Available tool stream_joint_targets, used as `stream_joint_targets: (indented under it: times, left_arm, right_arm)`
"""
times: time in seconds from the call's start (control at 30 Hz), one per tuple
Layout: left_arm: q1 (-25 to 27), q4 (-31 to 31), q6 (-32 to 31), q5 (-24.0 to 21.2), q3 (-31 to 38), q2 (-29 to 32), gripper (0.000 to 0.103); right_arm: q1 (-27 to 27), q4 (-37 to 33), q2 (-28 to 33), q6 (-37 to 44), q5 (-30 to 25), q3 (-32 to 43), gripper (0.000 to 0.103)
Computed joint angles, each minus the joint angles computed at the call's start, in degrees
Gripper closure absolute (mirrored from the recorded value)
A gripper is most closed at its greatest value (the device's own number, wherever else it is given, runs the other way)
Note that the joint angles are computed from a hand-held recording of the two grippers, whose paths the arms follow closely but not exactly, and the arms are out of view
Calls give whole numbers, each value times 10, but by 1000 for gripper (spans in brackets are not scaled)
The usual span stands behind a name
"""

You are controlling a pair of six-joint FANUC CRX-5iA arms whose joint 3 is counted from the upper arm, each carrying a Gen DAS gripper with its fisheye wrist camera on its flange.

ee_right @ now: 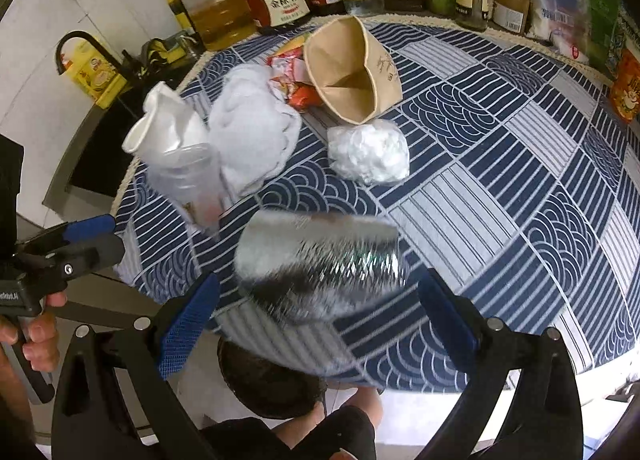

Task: Collect trash
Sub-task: 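Grasp the clear plastic container with the left tool while the right tool grasps the foil-wrapped packet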

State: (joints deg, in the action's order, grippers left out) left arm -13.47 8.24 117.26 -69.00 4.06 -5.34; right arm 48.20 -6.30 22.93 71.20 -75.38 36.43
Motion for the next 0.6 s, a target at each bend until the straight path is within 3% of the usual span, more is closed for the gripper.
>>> stream_joint_targets:
  times: [0.17, 0.23, 0.37, 0.6]
  left_arm:
    - [5, 17, -19, 21, -1, 19, 8]
    - [4, 14, -18, 27, 2, 27, 8]
    - [9, 18, -22, 32, 9, 41, 11]
    - [7, 8, -22, 28, 32, 63, 11]
  right_arm:
    - [-16, -36, 17, 37, -6, 21, 5]
    - [-21, -48, 20, 54, -10, 25, 13]
    - [-32, -69, 9, 70, 9, 13, 21]
    - [-48, -89, -1, 74, 13, 12, 24]
